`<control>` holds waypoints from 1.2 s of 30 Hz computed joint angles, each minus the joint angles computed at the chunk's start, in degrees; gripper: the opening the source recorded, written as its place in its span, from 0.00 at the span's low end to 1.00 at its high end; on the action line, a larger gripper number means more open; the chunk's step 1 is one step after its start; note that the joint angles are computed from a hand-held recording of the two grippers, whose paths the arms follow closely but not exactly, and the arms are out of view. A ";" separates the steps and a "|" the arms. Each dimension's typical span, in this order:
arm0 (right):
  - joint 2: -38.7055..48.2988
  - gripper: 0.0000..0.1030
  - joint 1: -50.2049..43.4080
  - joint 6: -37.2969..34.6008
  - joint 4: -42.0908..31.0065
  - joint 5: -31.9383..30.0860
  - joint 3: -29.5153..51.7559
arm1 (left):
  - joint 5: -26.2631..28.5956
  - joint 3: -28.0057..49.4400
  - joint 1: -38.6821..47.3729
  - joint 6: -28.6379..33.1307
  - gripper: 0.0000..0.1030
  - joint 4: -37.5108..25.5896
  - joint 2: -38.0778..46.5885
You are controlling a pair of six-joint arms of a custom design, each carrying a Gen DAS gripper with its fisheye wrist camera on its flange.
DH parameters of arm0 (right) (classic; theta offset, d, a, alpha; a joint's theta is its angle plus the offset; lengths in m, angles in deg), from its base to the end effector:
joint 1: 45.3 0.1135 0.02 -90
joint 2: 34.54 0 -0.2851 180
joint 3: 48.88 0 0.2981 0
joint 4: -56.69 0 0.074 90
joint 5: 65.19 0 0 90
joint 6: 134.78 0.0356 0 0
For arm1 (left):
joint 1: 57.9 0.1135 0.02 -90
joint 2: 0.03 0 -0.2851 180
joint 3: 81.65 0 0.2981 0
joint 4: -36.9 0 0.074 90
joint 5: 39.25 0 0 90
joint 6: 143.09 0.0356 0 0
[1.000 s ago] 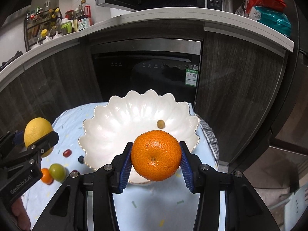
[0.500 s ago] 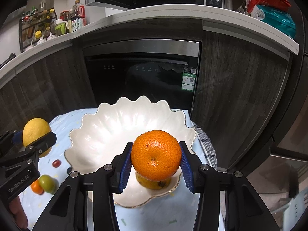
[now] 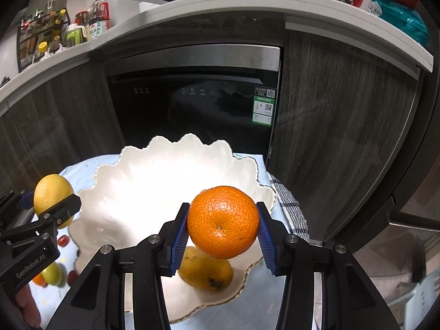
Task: Organize fruits
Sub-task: 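Lift the grapefruit and orange and carry both over the white bowl, then open the left tool over the bowl while the right tool releases the orange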
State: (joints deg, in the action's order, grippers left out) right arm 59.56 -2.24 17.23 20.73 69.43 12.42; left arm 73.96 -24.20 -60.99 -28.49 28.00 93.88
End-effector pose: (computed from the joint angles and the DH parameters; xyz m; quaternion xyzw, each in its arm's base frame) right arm 0.2560 0.2050 0.1438 0.2187 0.8854 -0.0916 0.3999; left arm 0.3529 -0.0331 0.1449 0.2910 0.8616 -0.1134 0.4002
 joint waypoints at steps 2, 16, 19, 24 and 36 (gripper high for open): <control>0.39 0.46 -1.09 -0.70 1.00 -0.66 -0.35 | -0.37 0.55 -0.48 -0.25 0.55 0.36 1.05; 3.48 0.46 -4.87 -3.60 5.91 -4.50 -1.12 | -2.37 3.89 -2.67 -0.62 0.56 0.18 7.24; 3.89 0.47 -5.10 -3.77 6.27 -4.96 -1.18 | -2.78 4.17 -3.07 -0.63 0.56 -0.22 7.88; 3.98 0.65 -4.47 -2.62 5.60 -3.78 -1.17 | -3.40 1.44 -2.91 -1.43 0.78 4.50 5.18; 1.61 0.78 -0.97 1.57 -1.22 1.05 0.87 | -3.44 0.34 -1.02 -1.72 0.89 3.47 0.69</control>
State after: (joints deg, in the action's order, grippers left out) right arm 61.17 -3.22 18.79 19.50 70.48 13.30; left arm 70.51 -23.86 -62.01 -30.21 31.47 94.57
